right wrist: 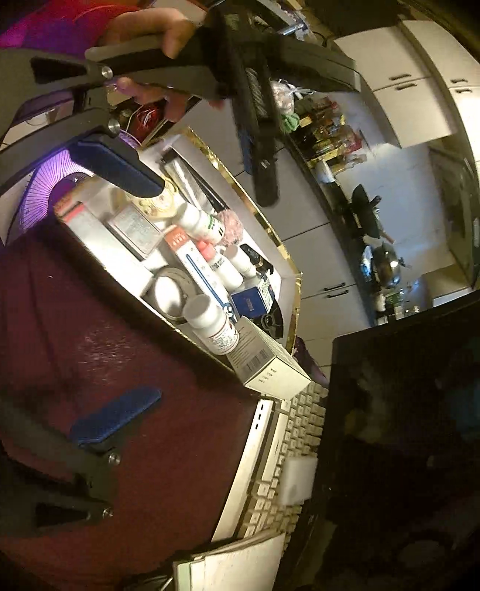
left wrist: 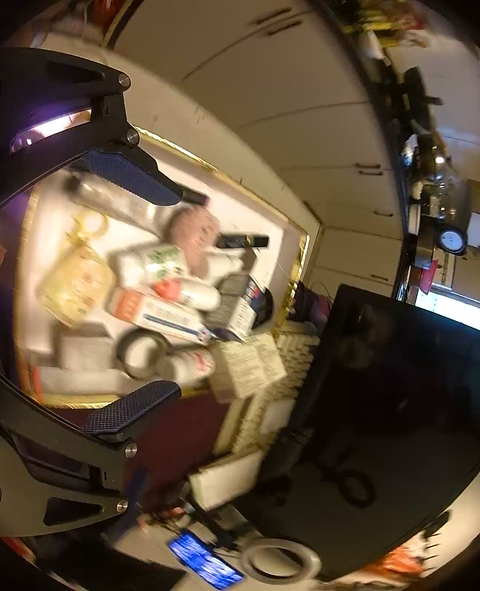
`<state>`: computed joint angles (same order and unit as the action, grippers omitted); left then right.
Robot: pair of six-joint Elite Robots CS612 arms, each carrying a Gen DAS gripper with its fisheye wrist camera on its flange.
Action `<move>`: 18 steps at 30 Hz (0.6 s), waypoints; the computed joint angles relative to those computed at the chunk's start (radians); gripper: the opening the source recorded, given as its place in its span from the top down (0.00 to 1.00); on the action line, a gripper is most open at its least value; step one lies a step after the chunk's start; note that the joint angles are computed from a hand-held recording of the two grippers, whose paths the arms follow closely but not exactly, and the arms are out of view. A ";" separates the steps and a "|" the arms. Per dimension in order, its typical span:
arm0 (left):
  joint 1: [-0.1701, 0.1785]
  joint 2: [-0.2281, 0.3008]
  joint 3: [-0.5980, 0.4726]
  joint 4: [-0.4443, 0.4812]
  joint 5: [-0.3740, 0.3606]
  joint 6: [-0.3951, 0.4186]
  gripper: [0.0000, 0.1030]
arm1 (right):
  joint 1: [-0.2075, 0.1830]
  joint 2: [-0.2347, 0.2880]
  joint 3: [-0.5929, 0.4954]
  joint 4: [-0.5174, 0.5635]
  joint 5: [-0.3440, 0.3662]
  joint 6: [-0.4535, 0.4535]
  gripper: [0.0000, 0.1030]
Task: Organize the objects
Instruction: 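Open both tools to release the two bottles into the tray, then raise both open tools away from the tray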
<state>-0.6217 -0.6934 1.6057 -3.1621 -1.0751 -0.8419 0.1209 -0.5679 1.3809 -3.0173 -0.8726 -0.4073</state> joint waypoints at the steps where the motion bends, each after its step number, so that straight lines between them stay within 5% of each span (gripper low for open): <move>1: -0.017 -0.006 0.006 0.041 0.069 -0.001 0.06 | -0.004 -0.002 0.007 -0.006 0.009 0.003 0.00; 4: -0.063 -0.011 0.007 0.160 0.272 -0.005 0.06 | -0.013 -0.008 0.025 -0.006 0.039 0.013 0.00; 6: -0.083 -0.018 0.023 0.159 0.342 0.006 0.06 | -0.015 -0.009 0.032 -0.010 0.038 0.016 0.00; 11: -0.076 -0.036 0.054 0.077 0.250 -0.007 0.06 | -0.017 -0.010 0.036 -0.016 0.033 0.021 0.00; 18: -0.071 -0.043 0.051 0.158 0.243 -0.120 0.06 | -0.015 -0.015 0.048 -0.030 0.034 0.008 0.00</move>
